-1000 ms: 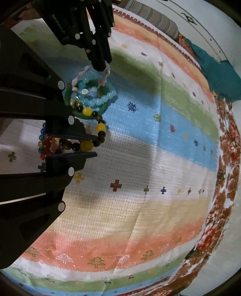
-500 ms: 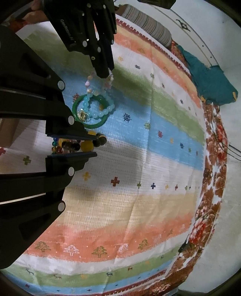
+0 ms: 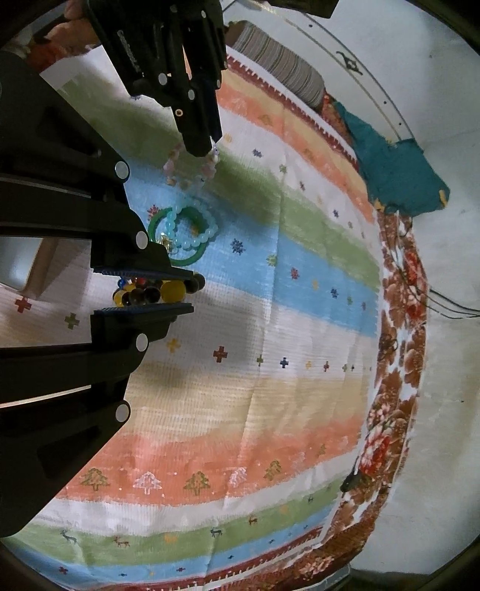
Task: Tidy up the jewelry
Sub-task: 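Lift both held bracelets and carry them over the silver tin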
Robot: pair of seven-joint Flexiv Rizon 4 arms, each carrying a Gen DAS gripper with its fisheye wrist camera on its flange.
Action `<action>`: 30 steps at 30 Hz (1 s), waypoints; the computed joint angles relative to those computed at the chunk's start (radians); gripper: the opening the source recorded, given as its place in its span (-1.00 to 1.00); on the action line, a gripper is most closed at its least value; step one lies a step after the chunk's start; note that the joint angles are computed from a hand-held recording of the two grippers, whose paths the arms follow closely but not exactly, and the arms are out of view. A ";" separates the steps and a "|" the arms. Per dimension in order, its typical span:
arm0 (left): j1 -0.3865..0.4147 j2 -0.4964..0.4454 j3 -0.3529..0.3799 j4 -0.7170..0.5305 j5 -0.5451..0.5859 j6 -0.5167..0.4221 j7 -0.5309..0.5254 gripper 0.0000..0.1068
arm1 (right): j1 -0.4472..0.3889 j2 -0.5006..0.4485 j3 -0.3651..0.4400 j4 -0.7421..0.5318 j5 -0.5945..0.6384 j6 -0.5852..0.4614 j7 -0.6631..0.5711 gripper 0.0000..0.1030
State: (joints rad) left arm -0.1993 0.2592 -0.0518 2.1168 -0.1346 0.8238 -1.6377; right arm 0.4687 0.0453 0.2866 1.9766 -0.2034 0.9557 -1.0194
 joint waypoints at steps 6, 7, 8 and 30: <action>-0.016 0.034 -0.001 0.014 -0.010 0.007 0.007 -0.67 | -0.002 0.045 0.012 0.030 -0.045 0.013 0.019 -0.75; -0.018 0.040 0.000 0.017 -0.012 0.008 0.009 -0.67 | -0.003 0.052 0.013 0.034 -0.051 0.016 0.021 -0.75; -0.020 0.046 0.000 0.021 -0.014 0.010 0.009 -0.67 | -0.002 0.060 0.015 0.039 -0.050 0.019 0.021 -0.75; -0.073 0.175 0.009 0.090 -0.081 0.012 0.057 -0.67 | 0.008 0.198 0.038 0.121 -0.008 0.044 -0.014 -0.75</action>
State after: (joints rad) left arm -0.2726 0.4339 -0.0432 2.2069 -0.2160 0.8353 -1.5808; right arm 0.4772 0.2430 0.3247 2.0976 -0.2116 1.0002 -1.0334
